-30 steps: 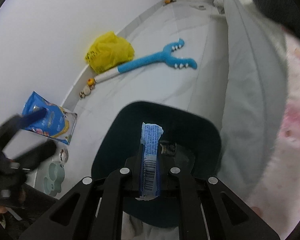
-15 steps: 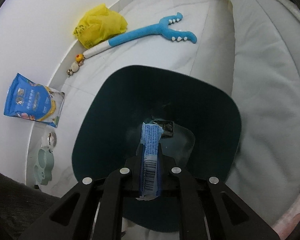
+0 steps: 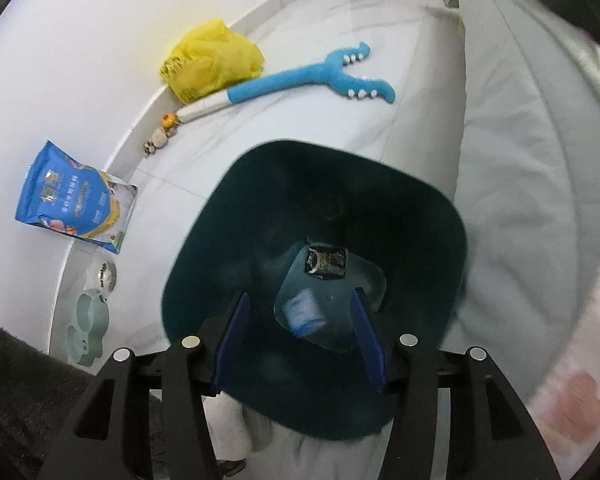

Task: Collect trash
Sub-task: 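Move both open tools back over the bed toward the cardboard tape cores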

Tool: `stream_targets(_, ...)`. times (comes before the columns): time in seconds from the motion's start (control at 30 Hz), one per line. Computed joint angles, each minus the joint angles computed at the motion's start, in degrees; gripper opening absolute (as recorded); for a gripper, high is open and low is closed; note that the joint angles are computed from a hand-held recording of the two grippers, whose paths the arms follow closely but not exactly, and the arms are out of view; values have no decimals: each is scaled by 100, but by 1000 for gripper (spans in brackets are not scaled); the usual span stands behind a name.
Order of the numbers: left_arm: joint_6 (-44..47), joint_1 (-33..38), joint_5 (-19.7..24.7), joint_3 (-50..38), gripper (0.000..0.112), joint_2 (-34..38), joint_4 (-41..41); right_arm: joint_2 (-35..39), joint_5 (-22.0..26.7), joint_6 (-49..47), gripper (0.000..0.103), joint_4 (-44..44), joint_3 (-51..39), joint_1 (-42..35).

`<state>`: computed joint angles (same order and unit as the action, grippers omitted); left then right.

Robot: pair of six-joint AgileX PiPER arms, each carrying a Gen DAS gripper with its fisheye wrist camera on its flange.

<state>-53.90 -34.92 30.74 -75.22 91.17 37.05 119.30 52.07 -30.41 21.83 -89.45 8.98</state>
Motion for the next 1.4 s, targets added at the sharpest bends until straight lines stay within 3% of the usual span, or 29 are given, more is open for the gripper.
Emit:
stream_targets(0.13,-180,-217,290,-271,99,104,253,-493,-43,-486,58,304,370,-194)
stream_targets(0.63,-89,-978,527,-1523,99,745,162,-2065,181,-2031,70,1176,945,-1680)
stream_targets(1.1,461,-1694,1076,-3375,99,2003,-245,-2256,591,-2872,73,1641,553,-3480)
stream_targets(1.4,1268,-2049,1516,-4885,99,2989,-925,-2072,727,-3033,74,1794,262,-4597)
